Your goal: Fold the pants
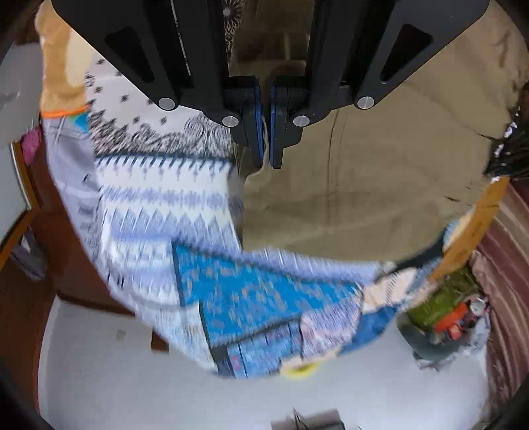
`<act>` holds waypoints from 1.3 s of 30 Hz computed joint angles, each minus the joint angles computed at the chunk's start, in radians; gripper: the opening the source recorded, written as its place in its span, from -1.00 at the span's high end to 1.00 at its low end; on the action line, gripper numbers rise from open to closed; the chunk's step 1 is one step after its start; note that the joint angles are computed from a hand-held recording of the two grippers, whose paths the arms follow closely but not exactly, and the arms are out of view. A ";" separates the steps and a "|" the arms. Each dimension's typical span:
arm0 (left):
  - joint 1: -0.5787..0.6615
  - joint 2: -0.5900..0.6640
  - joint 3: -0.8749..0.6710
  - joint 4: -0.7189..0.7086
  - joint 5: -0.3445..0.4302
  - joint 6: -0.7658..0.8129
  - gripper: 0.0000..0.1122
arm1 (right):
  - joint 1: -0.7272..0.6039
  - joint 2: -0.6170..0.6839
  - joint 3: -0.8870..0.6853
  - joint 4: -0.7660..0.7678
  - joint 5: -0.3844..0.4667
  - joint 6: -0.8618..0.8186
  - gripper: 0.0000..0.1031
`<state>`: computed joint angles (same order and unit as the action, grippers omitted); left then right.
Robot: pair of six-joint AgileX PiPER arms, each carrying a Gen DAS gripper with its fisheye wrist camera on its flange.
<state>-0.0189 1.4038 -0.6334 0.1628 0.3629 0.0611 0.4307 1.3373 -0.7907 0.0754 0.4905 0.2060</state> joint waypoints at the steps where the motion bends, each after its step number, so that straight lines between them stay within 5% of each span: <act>1: -0.010 0.015 0.006 0.030 -0.011 -0.036 0.71 | 0.003 0.021 0.004 -0.003 -0.006 0.005 0.94; 4: -0.017 0.021 0.017 0.048 -0.020 -0.056 0.71 | 0.011 0.093 -0.006 0.020 -0.002 -0.021 0.94; 7: 0.026 0.007 0.010 -0.107 -0.010 0.135 0.69 | 0.002 0.100 -0.040 0.033 0.049 -0.047 0.93; 13: 0.108 -0.059 -0.028 -0.224 0.067 0.326 0.21 | -0.085 0.022 -0.071 0.160 0.175 -0.208 0.82; 17: 0.194 -0.075 -0.096 -0.381 0.111 0.484 -0.06 | -0.133 -0.063 -0.086 0.210 0.216 -0.263 0.49; 23: 0.186 0.032 -0.226 -0.312 0.118 0.383 -0.40 | -0.150 -0.048 -0.186 0.215 0.206 -0.252 0.23; 28: 0.158 0.180 -0.327 -0.277 0.125 0.300 -0.44 | -0.142 0.050 -0.252 0.168 0.151 -0.193 0.02; 39: 0.140 0.480 -0.543 -0.352 0.236 0.313 -0.50 | -0.176 0.377 -0.406 0.268 0.136 -0.250 0.01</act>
